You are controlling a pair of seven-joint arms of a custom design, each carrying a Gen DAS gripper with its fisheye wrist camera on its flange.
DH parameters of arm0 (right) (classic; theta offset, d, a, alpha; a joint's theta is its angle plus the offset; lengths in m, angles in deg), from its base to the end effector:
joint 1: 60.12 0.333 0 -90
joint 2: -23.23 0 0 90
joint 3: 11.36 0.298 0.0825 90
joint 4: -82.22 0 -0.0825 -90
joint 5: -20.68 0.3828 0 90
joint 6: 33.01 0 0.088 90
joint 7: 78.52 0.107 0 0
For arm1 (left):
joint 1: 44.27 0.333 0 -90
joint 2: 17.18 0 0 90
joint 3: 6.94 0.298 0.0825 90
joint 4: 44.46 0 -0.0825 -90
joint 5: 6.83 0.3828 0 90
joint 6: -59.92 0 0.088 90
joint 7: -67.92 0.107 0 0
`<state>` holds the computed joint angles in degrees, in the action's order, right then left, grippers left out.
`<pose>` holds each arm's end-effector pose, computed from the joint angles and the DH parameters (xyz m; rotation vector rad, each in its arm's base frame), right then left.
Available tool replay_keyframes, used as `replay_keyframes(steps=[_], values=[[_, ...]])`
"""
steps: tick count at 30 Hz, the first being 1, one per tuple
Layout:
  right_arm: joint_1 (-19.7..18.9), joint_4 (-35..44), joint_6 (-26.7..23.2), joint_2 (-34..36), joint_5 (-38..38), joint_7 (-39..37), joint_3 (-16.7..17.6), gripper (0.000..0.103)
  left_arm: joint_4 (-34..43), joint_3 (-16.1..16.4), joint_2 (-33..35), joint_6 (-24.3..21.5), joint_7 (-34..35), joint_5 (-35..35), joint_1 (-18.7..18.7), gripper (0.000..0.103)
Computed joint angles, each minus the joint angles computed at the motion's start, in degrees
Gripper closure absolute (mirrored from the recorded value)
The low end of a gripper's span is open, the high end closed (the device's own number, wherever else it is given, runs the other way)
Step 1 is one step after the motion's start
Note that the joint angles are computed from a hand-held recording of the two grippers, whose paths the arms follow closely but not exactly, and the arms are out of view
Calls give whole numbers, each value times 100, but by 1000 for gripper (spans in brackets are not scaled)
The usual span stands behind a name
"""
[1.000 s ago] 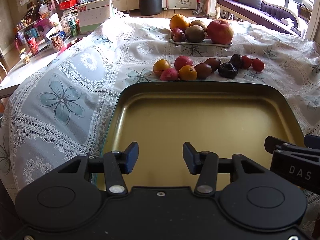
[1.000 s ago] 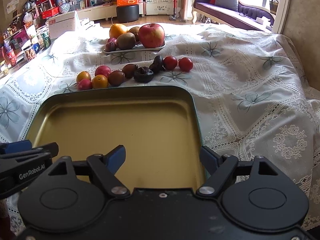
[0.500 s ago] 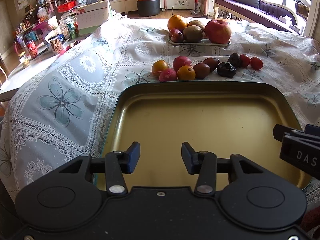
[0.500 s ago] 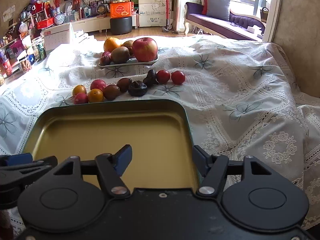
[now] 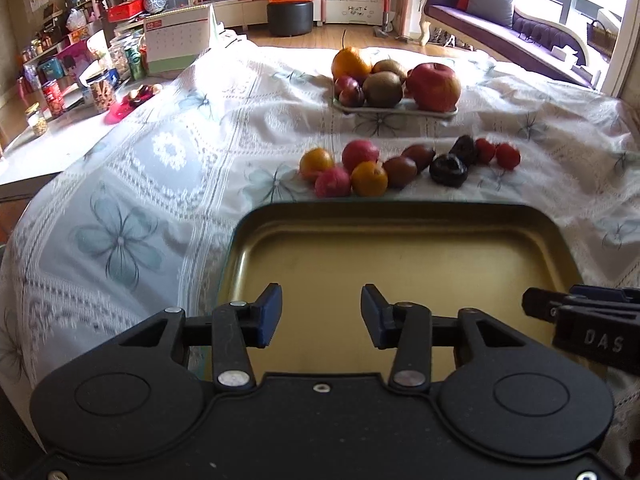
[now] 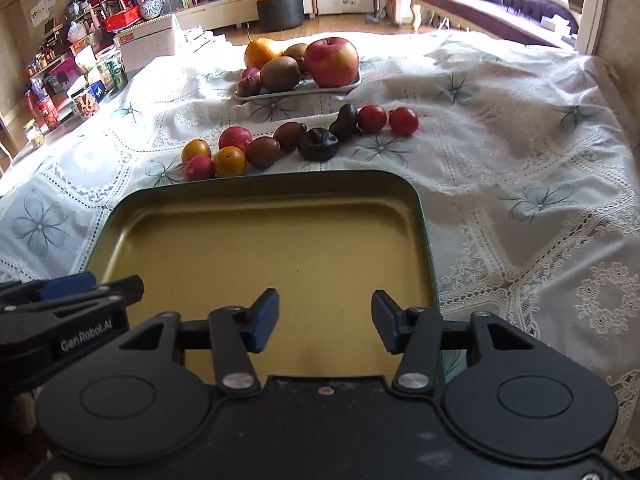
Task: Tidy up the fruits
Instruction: 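Grasp the small orange with the left gripper while the right gripper grasps a red cherry tomato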
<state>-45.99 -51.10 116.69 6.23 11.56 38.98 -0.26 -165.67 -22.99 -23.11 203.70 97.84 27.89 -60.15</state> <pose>0.4528 0.2231 0.5020 -1.9247 1.7718 -0.4697 0.4719 -0.3037 0.4933 -1.8948 1.7513 -0.6418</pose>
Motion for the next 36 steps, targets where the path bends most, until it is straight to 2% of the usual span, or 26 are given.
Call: replay_keyframes(steps=[5, 11, 16, 20, 26, 31, 36], values=[[-72, 381, 144, 267, 138, -278, -201, 52, 513, 146, 330, -38, 219, 78, 131, 51], [-204, 1354, 247, 1088, 404, -522, -519, 52, 1288, 363, 954, 64, 988, -425, 269, 51], [-189, 2103, 318, 1802, 108, -586, -734, 52, 2133, 455, 1688, -112, 1673, -1008, 343, 51], [-121, 2448, 383, 2146, 245, -699, -873, 52, 2803, 480, 2307, -350, 2044, -1578, 379, 51], [-7, 2933, 285, 2617, 286, -809, -1038, 52, 3088, 503, 2645, -324, 2345, -1830, 330, 51], [92, 3513, 85, 3146, 195, -713, -1240, 52, 3406, 569, 2889, -492, 2447, -1716, 197, 51], [84, 3885, -136, 3431, 482, -858, -1255, 52, 3562, 619, 3043, -600, 2448, -1673, 139, 51]])
